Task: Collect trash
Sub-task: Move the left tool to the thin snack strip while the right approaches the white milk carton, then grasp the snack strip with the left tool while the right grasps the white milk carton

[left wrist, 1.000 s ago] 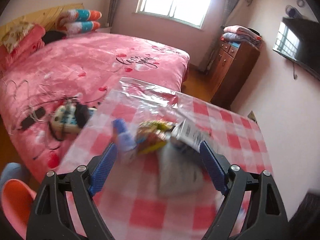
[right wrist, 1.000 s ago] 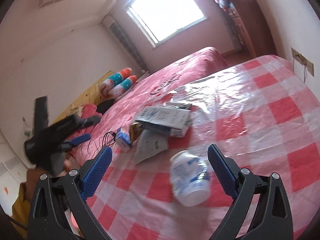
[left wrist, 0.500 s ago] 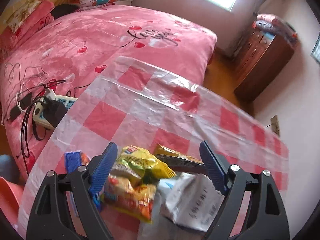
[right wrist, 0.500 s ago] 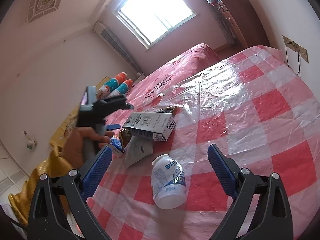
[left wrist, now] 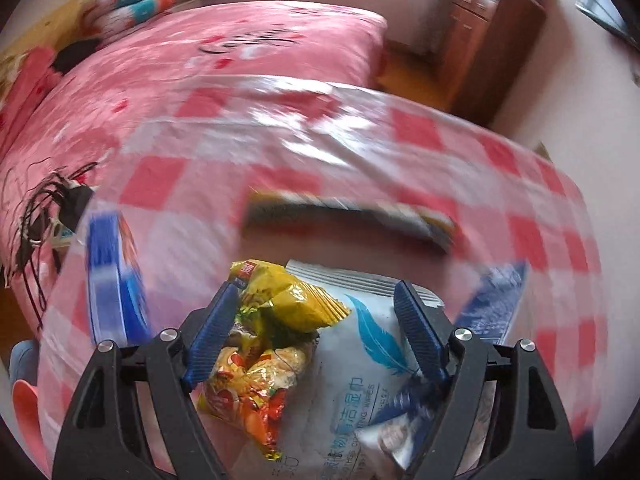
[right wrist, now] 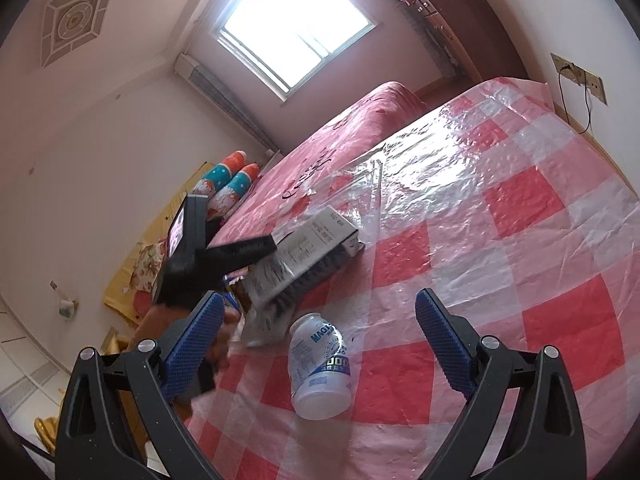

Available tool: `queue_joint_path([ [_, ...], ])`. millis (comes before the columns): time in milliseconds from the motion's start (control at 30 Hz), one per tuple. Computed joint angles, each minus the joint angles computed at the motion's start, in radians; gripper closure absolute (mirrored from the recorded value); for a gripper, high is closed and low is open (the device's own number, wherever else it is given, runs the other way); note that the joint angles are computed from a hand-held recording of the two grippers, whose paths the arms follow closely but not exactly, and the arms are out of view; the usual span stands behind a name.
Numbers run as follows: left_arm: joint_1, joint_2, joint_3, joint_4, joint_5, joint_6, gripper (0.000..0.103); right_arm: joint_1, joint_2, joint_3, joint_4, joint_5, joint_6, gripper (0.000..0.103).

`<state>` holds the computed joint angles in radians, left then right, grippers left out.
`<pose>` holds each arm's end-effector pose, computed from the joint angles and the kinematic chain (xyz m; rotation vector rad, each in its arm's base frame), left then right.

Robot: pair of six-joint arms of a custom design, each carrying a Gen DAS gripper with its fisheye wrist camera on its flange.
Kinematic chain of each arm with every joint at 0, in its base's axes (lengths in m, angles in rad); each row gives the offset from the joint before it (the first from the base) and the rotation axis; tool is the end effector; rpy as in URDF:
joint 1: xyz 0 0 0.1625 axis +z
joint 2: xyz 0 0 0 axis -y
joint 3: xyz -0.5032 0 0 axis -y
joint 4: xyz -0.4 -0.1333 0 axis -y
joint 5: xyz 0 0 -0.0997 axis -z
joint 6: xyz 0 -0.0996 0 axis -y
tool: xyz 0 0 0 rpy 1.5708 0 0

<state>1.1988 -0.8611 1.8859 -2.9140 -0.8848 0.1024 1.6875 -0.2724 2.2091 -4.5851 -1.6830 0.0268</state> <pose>-0.0549 -0.6810 0.1604 0.4405 2.4216 -0.5089 0.1767 -0.4584 -0.0347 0.0305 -2.6744 1.6046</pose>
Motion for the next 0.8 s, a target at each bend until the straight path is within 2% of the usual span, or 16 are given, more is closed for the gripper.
queue_joint_path([
  [200, -0.029, -0.064, 0.077, 0.102, -0.121, 0.027, 0.023, -0.012, 0.000, 0.011, -0.019, 0.002, 0.012, 0.008],
  [267, -0.034, -0.072, 0.078, 0.113, -0.136, 0.051, 0.023, -0.012, 0.001, 0.011, -0.018, 0.001, 0.015, 0.008],
  [467, -0.059, -0.018, 0.043, -0.096, -0.002, 0.360, 0.023, -0.020, -0.003, 0.012, 0.004, 0.009, 0.020, 0.008],
  [567, -0.033, 0.017, -0.037, -0.063, -0.015, 0.439, 0.023, -0.023, -0.007, 0.010, 0.018, 0.012, 0.021, 0.008],
  [667, -0.019, 0.045, -0.084, -0.029, 0.005, 0.513, 0.023, -0.022, -0.011, 0.007, 0.034, 0.013, 0.020, 0.008],
  [800, -0.005, 0.068, -0.126, 0.004, -0.018, 0.580, 0.023, -0.023, -0.014, 0.003, 0.050, 0.017, 0.023, 0.008],
])
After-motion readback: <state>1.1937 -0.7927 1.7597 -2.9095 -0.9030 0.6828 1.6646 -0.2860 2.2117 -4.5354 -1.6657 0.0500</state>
